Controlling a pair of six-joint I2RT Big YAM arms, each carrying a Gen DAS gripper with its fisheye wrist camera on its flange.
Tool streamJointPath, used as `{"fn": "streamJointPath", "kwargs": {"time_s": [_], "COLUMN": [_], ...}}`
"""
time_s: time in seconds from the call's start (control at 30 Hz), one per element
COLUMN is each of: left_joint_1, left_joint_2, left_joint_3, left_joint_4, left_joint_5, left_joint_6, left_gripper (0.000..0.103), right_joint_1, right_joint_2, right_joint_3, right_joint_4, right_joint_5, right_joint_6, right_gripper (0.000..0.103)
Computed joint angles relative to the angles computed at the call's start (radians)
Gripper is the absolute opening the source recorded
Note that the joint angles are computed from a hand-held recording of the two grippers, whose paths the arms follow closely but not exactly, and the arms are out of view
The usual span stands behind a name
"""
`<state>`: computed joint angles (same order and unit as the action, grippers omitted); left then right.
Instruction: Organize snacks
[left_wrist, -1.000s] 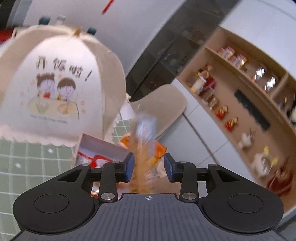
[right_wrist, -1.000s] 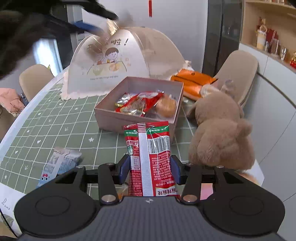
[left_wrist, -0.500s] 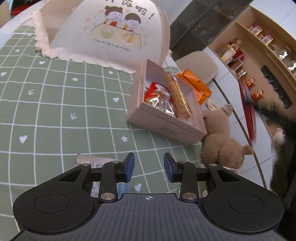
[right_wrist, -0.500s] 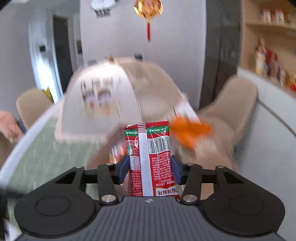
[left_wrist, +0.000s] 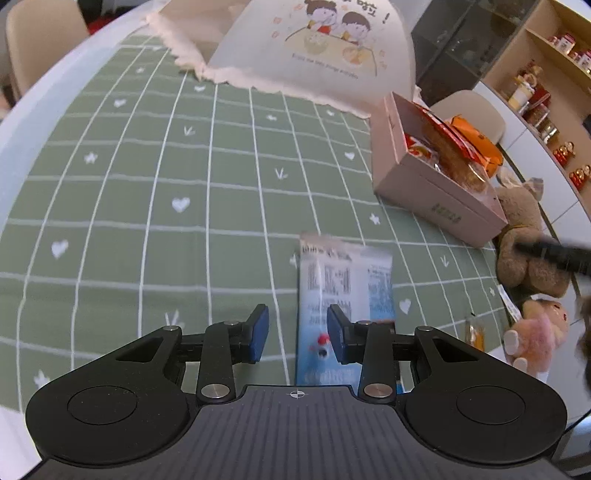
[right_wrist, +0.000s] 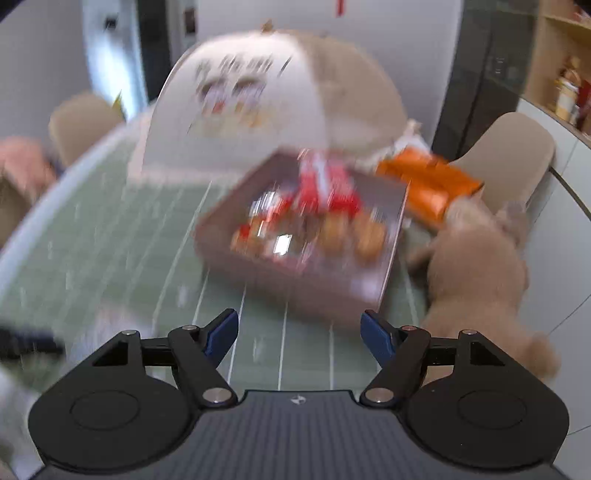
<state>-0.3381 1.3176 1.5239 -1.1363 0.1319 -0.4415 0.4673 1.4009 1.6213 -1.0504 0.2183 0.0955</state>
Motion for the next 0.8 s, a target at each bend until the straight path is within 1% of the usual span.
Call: {"fn": "streamJointPath", "kwargs": {"time_s": [0.1, 0.13, 0.2, 0.27, 0.4, 0.47, 0.5, 0.6, 0.63, 0.67, 0.7, 0.73, 0.8], "left_joint_1": [-0.025, -0.041, -0.084, -0.134, -0.25, -0.295, -0.312, -0.346, -0.354, -0.358, -0.361, -0.363, -0.356], "left_joint_2": [0.0, 0.009, 0.038, 0.074, 0.157, 0.201, 0.227, 0.308, 0.325, 0.33, 0.333, 0.333, 0.311], "left_joint_3": [0.009, 0.025, 0.064, 0.108, 0.197, 0.229, 0.251, 0.33, 0.345, 0.346, 0.348, 0.346, 0.317], "left_joint_4": [0.01, 0.011, 0.004, -0.006, -0.022, -0.019, -0.026, -0.09, -0.11, -0.116, -0.121, -0.124, -0.109], "left_joint_5": [0.026, 0.039, 0.071, 0.081, 0.045, 0.021, 0.002, -0.066, -0.093, -0.102, -0.1, -0.09, -0.053], "left_joint_6": [0.017, 0.037, 0.107, 0.182, 0.356, 0.412, 0.419, 0.413, 0.406, 0.403, 0.4, 0.397, 0.389], "left_gripper": [0.039, 0.039, 0.039, 0.039, 0.039, 0.04, 0.039, 0.039, 0.039, 0.038, 0.035, 0.028, 0.026], "right_joint_1": [0.045, 0.055, 0.067, 0.061, 0.027, -0.001, -0.009, -0.021, -0.021, -0.018, -0.015, -0.013, -0.012], "right_joint_2": [-0.055, -0.073, -0.101, -0.121, -0.158, -0.172, -0.176, -0.191, -0.198, -0.203, -0.207, -0.211, -0.211], "right_joint_3": [-0.095, -0.121, -0.152, -0.16, -0.164, -0.163, -0.16, -0.166, -0.171, -0.176, -0.182, -0.189, -0.2], "right_joint_4": [0.002, -0.001, -0.002, 0.004, 0.033, 0.038, 0.033, 0.029, 0.029, 0.027, 0.027, 0.027, 0.027], "right_joint_5": [0.02, 0.03, 0.053, 0.078, 0.122, 0.14, 0.152, 0.175, 0.174, 0.175, 0.176, 0.176, 0.172], "right_joint_6": [0.012, 0.02, 0.027, 0.021, 0.052, 0.078, 0.092, 0.123, 0.127, 0.129, 0.128, 0.125, 0.122], "right_gripper": [0.074, 0.074, 0.074, 0.074, 0.074, 0.074, 0.074, 0.074, 0.074, 0.074, 0.074, 0.074, 0.074]}}
